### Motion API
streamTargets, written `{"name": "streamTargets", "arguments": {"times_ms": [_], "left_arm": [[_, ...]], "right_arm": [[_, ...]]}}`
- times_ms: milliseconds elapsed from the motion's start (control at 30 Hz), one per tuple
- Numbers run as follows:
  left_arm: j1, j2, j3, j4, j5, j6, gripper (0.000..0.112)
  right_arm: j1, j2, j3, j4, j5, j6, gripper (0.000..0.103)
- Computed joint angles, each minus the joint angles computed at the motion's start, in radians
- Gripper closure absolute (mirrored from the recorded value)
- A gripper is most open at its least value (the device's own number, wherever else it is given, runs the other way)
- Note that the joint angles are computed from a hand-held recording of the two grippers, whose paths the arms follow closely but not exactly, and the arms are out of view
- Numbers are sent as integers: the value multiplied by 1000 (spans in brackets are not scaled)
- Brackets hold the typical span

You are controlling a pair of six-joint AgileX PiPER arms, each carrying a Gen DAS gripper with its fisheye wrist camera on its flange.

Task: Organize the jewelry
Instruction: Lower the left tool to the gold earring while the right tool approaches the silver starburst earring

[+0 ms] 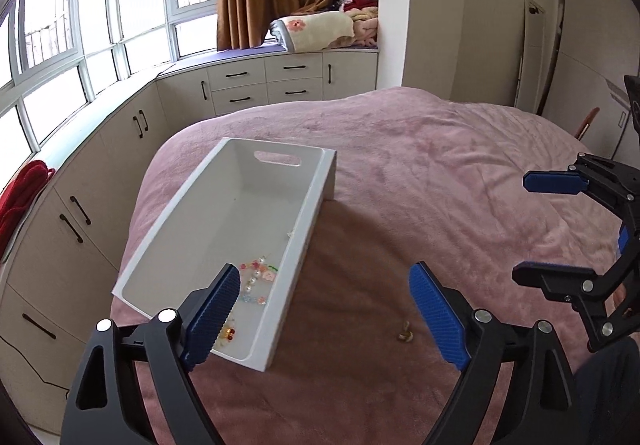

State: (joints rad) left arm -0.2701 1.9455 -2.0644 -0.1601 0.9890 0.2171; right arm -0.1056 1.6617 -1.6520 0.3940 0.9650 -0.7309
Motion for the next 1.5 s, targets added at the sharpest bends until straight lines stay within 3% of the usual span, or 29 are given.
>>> {"name": "streamTargets", "arguments": {"times_ms": [200,400,667,733,800,933,1167,1367,1500], "left_arm": [[-79,-10,90,45,-39,-21,20],[-146,70,95,118,-33,-76,20],[-179,144,125,69,-57,-45,20],[-181,162,118,52,-49,-29,20],[-184,181,107,36,-42,-10,20],[-188,220,75,34,-15,-9,21],[-181,245,89,29,-23,-18,35],[-169,247,119,32,-45,-36,55],[-159,241,132,10,-57,-29,57]], "right_arm": [[-72,-80,236,39,-35,-107,19],[-117,-125,411,92,-67,-208,19],[-139,-110,487,154,-67,-349,21],[-141,-96,498,174,-59,-391,25],[-140,-80,502,180,-51,-414,35],[-125,-46,505,156,-52,-421,42],[-92,-4,517,101,-53,-410,52],[-49,14,542,46,-80,-385,61],[-35,27,559,31,-106,-374,62]]}}
